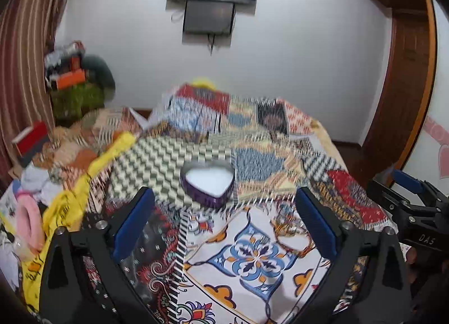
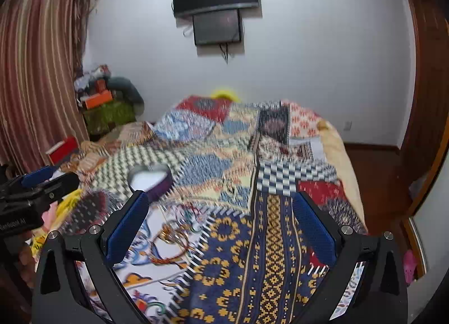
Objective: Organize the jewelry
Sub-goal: 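Move the left tool down toward the jewelry pile beside the tin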
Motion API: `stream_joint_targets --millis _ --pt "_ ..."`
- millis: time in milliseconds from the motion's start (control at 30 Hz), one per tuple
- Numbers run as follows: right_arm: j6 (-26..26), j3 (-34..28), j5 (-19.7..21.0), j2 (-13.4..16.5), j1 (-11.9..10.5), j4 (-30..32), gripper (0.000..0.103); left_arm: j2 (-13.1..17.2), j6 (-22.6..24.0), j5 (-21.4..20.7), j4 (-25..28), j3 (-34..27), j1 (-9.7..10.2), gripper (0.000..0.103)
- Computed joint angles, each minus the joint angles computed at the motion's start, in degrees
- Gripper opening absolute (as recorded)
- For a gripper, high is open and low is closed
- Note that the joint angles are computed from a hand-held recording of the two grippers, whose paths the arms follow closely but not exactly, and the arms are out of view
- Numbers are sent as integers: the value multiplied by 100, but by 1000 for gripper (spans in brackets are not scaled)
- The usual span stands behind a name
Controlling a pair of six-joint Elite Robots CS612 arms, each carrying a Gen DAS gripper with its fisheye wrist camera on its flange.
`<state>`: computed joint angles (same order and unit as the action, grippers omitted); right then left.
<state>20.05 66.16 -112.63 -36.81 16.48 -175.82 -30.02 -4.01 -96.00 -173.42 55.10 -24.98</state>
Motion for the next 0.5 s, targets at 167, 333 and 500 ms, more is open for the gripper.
stream_joint_targets --millis 167,333,500 --pt "4 -84 390 91 -89 385 101 124 351 275 416 -161 -57 96" --pt "-143 -209 857 164 -156 680 84 200 535 -2 908 -326 -40 96" --pt "-251 -334 1363 236 -230 907 55 282 637 -112 1407 -502 -49 96"
